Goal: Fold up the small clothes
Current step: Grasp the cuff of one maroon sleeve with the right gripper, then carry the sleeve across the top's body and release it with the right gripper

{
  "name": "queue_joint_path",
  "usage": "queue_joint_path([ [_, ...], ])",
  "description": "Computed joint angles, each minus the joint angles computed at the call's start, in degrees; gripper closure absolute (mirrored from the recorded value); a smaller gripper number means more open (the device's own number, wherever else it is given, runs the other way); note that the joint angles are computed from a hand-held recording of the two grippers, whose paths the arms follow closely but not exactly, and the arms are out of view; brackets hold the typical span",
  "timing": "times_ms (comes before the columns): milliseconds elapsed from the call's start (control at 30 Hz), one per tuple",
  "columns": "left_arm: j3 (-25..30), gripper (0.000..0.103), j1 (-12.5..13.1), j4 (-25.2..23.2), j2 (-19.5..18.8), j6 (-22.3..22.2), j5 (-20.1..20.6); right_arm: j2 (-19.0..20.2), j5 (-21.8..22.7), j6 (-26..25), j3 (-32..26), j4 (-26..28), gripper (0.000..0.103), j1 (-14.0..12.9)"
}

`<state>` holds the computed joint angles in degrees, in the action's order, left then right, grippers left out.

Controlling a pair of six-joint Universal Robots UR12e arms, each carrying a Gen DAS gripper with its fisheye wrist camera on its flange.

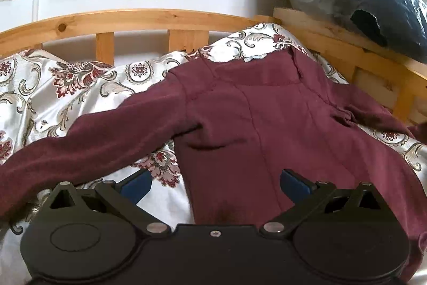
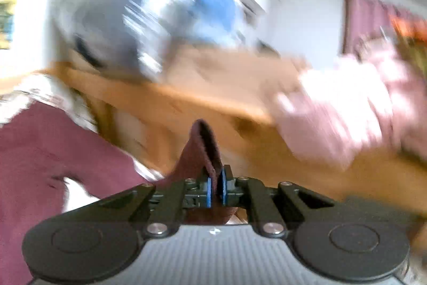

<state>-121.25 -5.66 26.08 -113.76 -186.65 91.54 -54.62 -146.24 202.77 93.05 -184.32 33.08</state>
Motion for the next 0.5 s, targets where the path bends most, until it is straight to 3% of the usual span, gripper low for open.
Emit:
queue_joint_path([
  [100, 0.0, 0.001, 0.5, 0.1, 0.2, -0.8, -0.6, 2.7, 3.9, -14.2, -4.9, -9.7, 0.094, 1.6],
  [233, -0.3, 0.001, 1.4, 0.9, 0.4, -2.5, -1.6, 4.9, 15.6, -25.1, -10.2, -13.7, 0.094, 2.7],
  [400, -0.7, 0.001, 2.7, 2.7, 0.5, -5.1, -2.9, 6.7, 30.3, -28.2, -14.4, -9.8, 0.094, 3.7],
  [500, -0.9, 0.001, 3.3, 3.5, 0.5, -7.4, -3.1, 7.4, 36.2, -28.5, -15.8, -6.3, 0.094, 4.2],
])
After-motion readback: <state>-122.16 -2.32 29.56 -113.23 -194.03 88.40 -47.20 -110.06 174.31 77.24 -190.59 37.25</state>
